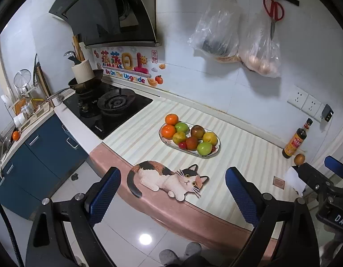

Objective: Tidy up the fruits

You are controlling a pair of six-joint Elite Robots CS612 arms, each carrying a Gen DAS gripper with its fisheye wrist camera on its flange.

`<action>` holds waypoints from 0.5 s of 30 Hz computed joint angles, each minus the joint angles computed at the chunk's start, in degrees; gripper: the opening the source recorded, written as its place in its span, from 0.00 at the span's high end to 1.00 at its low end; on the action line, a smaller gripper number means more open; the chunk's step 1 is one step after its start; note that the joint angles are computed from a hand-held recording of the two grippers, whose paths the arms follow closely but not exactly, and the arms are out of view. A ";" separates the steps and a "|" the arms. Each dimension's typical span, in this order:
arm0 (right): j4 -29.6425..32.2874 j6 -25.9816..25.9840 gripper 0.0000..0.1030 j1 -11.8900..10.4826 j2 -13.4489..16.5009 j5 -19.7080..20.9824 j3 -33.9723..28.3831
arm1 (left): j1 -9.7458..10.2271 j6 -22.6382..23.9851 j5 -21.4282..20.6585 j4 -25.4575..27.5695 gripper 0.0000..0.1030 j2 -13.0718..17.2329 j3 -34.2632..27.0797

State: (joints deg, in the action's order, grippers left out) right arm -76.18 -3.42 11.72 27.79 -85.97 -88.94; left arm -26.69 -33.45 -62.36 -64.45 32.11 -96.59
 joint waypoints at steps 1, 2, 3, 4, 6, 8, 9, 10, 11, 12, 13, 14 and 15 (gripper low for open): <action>0.20 -0.39 0.03 -0.07 -0.04 0.37 -0.25 | -0.11 -0.19 -0.09 0.05 0.07 -0.06 -0.06; 0.14 -0.68 0.03 -0.11 -0.09 0.50 -0.28 | -0.21 -0.33 -0.13 -0.25 0.07 -0.06 -0.09; 0.05 -1.19 0.03 -0.23 -0.22 0.77 -0.19 | -0.36 -0.43 0.34 -0.41 0.07 -0.09 -0.05; 0.14 -1.39 0.03 -0.32 -0.33 1.01 -0.11 | -0.46 -0.45 0.49 -0.57 0.07 -0.10 -0.02; 0.44 -1.77 0.03 -0.56 -0.49 1.57 -0.02 | -0.76 -1.00 1.20 -0.46 0.07 -0.21 0.10; 0.39 -1.83 0.03 -0.80 -0.65 2.07 0.42 | -0.80 -1.53 1.04 -0.35 0.07 -0.33 0.32; 0.34 -1.85 0.03 -0.90 -0.74 2.17 0.69 | -0.85 -1.80 1.21 -0.45 0.07 -0.38 0.52; 0.31 -1.98 0.03 -1.01 -0.88 2.26 1.09 | -0.89 -1.84 1.45 -0.48 0.07 -0.45 0.74; 0.18 -1.91 0.03 -1.14 -1.01 2.46 1.57 | -0.93 -1.95 1.75 -0.36 0.07 -0.56 1.03; 0.06 -1.88 0.03 -1.23 -1.20 2.58 2.17 | -0.88 -2.10 1.75 -0.41 0.07 -0.74 1.51; -0.19 -2.01 0.03 -1.28 -1.41 2.46 2.90 | -0.74 -2.16 1.58 -0.64 0.07 -0.87 1.92; -0.49 -2.05 0.03 -1.30 -1.61 2.29 3.66 | -0.61 -2.33 1.70 -0.82 0.07 -1.09 2.60; -0.70 -2.04 0.03 -1.37 -1.90 2.36 4.68 | -0.52 -2.34 1.98 -1.03 0.07 -1.19 3.08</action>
State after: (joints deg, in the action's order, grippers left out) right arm -76.88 -5.46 10.35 25.90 -83.61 -84.26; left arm -27.21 -35.79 -60.38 -65.48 30.92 -93.51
